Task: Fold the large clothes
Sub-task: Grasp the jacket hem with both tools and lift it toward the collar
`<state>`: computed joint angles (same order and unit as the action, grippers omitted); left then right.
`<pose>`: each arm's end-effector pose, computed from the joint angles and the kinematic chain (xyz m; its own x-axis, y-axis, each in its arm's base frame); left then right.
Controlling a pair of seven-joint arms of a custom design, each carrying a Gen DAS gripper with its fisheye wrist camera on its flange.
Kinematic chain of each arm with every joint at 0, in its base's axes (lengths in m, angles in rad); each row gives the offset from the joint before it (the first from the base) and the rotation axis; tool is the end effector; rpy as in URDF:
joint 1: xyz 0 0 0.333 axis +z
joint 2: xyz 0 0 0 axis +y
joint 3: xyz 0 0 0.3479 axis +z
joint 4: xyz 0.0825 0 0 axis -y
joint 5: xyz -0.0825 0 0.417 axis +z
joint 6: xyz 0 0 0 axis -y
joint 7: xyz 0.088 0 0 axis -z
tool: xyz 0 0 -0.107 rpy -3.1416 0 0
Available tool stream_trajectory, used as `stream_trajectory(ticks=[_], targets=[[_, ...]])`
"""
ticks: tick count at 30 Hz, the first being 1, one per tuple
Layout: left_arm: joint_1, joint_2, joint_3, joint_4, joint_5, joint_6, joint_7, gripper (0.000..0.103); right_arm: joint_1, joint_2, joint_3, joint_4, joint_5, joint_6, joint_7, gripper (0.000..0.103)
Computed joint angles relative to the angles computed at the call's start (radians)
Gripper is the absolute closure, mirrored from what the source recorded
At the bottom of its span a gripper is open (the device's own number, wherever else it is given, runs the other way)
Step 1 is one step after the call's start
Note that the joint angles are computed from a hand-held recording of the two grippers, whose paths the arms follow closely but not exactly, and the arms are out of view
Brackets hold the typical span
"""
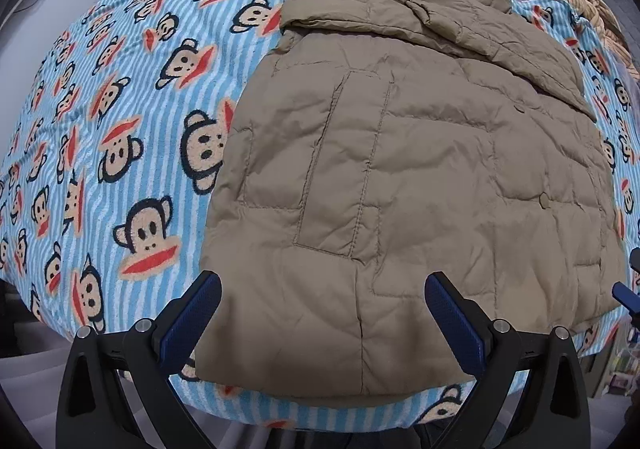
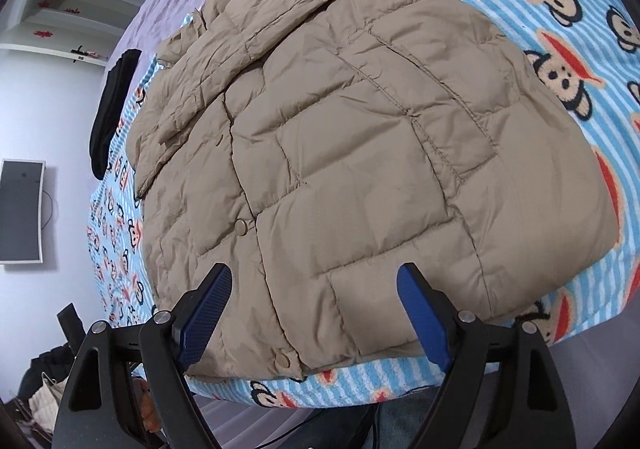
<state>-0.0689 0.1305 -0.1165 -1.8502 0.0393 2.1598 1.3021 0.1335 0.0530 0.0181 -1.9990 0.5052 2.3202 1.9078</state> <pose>0.6377 -0.1150 0.4876 0.0642 -0.9976 0.0273 -0.9817 -0.0681 -0.1781 0.6144 0.1027 0.4784 -0.4031 -0.7863 -0.4683 -0.8803 0.4730 -0.0365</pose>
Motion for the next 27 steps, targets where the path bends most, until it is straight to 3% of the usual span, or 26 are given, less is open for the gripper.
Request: stream_trajectory(ticks=[7, 13, 22, 27], targets=[[0.011, -0.069, -0.003, -0.053, -0.053, 0.004, 0.009, 0.001, 0.010, -0.068, -0.010, -0.066, 0.035, -0.027, 0.040, 0.016], [0.023, -0.112, -0.003, -0.103, -0.098, -0.023, -0.068, 0.001, 0.005, -0.076, -0.028, -0.072, 0.069, -0.083, 0.031, 0.016], [0.047, -0.185, 0.004, -0.234, -0.383, 0.050, -0.095, 0.001, -0.042, -0.103, -0.065, -0.097, 0.089, -0.151, -0.017, 0.016], [0.058, -0.195, 0.025, -0.314, -0.601, 0.077, 0.002, 0.001, -0.075, -0.125, -0.094, -0.175, 0.154, -0.123, 0.002, 0.016]])
